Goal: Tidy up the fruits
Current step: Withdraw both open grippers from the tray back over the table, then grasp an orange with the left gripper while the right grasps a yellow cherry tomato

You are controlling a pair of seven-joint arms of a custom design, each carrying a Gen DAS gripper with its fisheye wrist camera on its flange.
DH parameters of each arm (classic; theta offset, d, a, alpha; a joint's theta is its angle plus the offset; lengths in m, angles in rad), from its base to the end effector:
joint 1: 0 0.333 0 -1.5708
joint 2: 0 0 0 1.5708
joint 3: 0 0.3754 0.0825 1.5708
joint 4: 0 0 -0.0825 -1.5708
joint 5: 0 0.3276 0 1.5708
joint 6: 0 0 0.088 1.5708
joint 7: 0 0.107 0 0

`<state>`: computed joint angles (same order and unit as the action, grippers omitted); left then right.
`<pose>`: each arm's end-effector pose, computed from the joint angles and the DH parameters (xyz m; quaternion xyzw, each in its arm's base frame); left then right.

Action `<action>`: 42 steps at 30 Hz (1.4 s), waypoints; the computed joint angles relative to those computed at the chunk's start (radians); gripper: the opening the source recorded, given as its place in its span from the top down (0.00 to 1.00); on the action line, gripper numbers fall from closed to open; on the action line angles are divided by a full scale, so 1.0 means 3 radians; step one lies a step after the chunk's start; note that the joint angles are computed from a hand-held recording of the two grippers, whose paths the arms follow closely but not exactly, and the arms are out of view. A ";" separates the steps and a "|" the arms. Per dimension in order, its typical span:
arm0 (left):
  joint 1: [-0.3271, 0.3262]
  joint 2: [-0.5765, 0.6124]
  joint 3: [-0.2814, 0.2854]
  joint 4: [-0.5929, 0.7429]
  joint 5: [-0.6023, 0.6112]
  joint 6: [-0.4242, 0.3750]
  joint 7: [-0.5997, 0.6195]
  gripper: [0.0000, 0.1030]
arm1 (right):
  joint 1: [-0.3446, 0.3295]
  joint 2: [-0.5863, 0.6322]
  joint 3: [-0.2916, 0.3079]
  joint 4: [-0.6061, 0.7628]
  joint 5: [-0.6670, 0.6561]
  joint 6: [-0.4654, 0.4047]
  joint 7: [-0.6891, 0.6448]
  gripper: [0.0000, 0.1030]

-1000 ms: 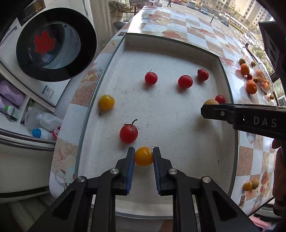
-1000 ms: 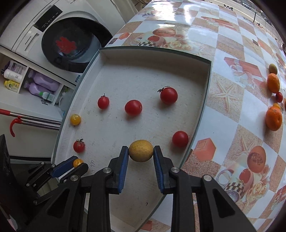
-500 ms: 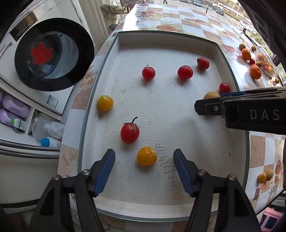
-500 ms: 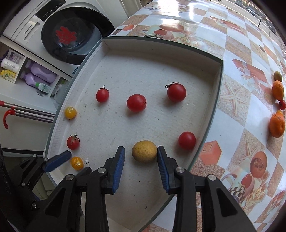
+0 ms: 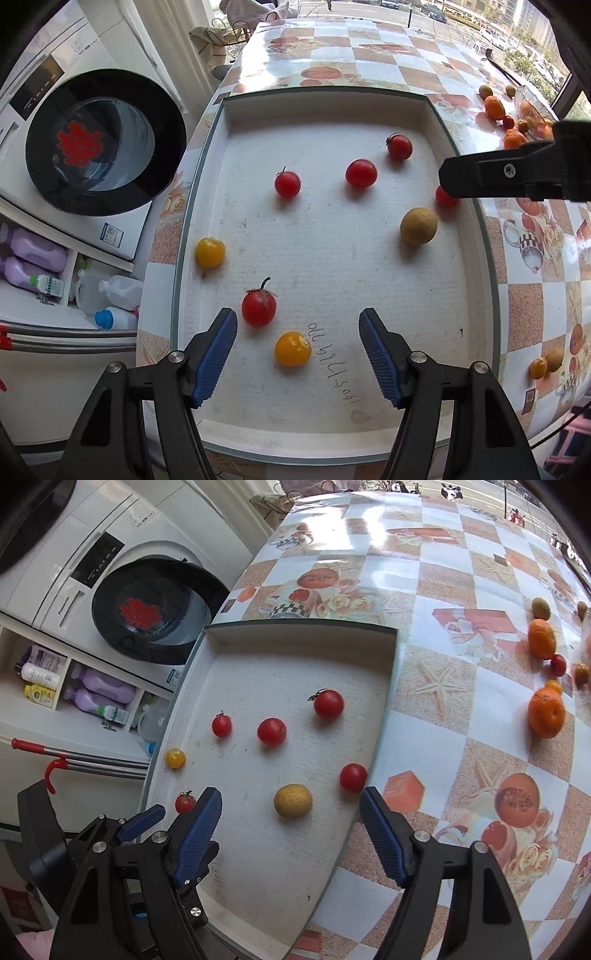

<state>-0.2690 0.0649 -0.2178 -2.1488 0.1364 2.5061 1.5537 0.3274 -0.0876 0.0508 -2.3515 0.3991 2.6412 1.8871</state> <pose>0.4719 -0.2481 0.4956 -0.4764 0.8660 -0.1051 0.1099 0.4440 0.1663 0.4997 -0.5971 0.7708 0.0341 0.2193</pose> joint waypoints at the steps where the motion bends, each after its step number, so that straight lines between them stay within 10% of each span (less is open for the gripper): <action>1: -0.0016 0.0013 -0.0015 0.0035 -0.0002 0.0003 0.0002 0.32 | -0.0026 -0.0057 -0.0009 -0.0046 -0.0052 0.0002 0.0058 0.22; 18: -0.0647 0.0685 -0.0213 0.1162 -0.0246 -0.0164 0.0014 0.32 | -0.0972 -0.1122 -0.0413 -0.1001 -0.1526 -0.0342 0.1234 0.22; 42: -0.1356 0.1597 0.0080 0.2198 0.0135 -0.0308 -0.0590 0.32 | -0.1865 -0.0548 -0.0727 -0.0939 -0.2429 0.0365 0.0847 0.40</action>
